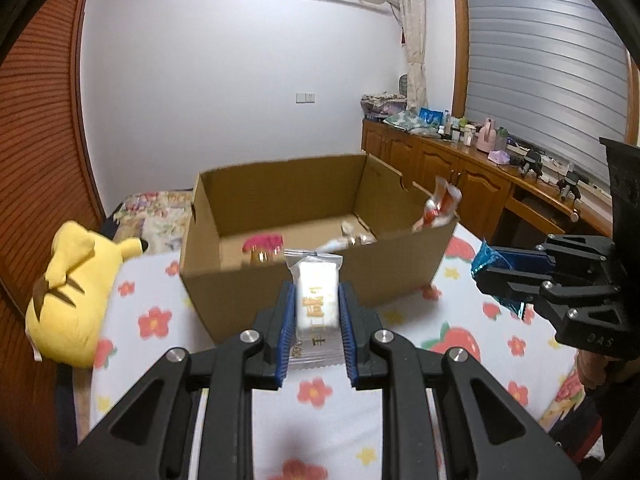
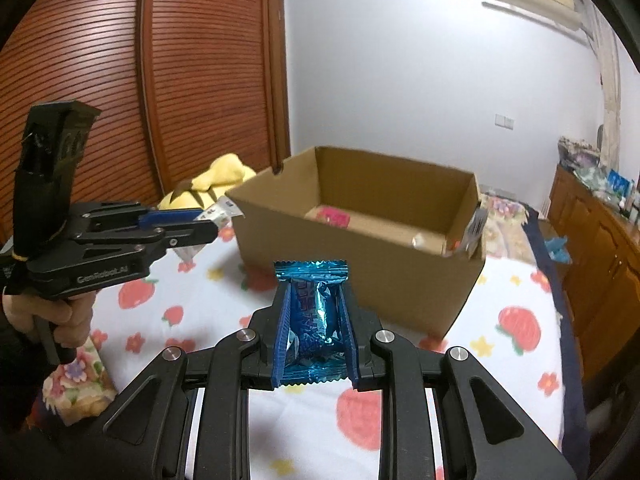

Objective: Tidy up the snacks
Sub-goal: 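Carry the white bar and blue candy over the box and open both tools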

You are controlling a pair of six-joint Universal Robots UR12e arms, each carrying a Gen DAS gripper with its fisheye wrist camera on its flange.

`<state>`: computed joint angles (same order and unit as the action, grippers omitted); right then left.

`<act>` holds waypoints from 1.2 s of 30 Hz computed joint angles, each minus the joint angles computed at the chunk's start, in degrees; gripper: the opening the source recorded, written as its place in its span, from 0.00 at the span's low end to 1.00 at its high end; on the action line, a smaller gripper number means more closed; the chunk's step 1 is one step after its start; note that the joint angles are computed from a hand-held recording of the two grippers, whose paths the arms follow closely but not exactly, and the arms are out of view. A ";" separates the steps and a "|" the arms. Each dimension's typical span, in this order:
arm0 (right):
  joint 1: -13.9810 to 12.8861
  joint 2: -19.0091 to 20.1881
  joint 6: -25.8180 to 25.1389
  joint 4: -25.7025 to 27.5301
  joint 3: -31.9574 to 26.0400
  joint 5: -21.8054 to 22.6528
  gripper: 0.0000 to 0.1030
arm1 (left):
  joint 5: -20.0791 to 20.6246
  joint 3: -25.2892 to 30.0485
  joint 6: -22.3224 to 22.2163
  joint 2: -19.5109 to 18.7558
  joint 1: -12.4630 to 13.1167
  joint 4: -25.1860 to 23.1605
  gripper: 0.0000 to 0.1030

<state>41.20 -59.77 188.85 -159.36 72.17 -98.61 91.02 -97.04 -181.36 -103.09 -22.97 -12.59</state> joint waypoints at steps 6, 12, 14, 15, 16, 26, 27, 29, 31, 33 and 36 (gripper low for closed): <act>-1.10 1.17 -2.09 0.56 -2.62 0.58 0.21 | 0.21 4.98 1.48 -2.83 0.36 -2.04 0.19; -2.40 2.27 -2.91 1.53 -4.76 1.72 0.21 | -0.10 9.53 1.59 -5.83 0.77 -5.37 0.19; -2.88 2.70 -3.29 2.30 -5.75 1.96 0.21 | 0.13 11.02 1.68 -6.84 0.84 -6.48 0.19; -3.12 2.89 -3.56 2.67 -6.24 2.07 0.21 | 0.03 11.56 1.52 -7.20 0.87 -6.95 0.19; -3.36 3.11 -3.92 3.03 -6.80 2.08 0.21 | -0.23 12.17 1.35 -7.61 0.98 -7.51 0.19; -5.28 6.00 -6.82 7.64 -13.02 1.84 0.21 | 2.44 16.78 0.42 -10.87 1.17 -10.45 0.21; -5.46 6.29 -6.98 8.19 -13.53 1.91 0.21 | 2.59 17.07 0.35 -11.03 1.19 -10.55 0.21; -5.71 7.12 -7.60 9.69 -14.94 1.50 0.21 | 2.60 17.32 0.20 -11.20 1.38 -10.40 0.24; -5.99 7.82 -7.97 11.09 -16.14 1.46 0.21 | 2.49 17.44 -0.09 -11.30 1.48 -10.16 0.28; -6.27 8.64 -8.05 12.90 -17.62 1.36 0.21 | 2.49 17.59 -0.15 -11.41 1.52 -10.27 0.29; -6.45 9.52 -8.18 14.99 -19.22 0.45 0.22 | 2.68 17.60 0.15 -11.51 1.48 -10.13 0.29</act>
<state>34.75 -50.24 180.68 -144.37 52.95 -98.16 93.70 -79.44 -181.21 -114.60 -21.49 -22.72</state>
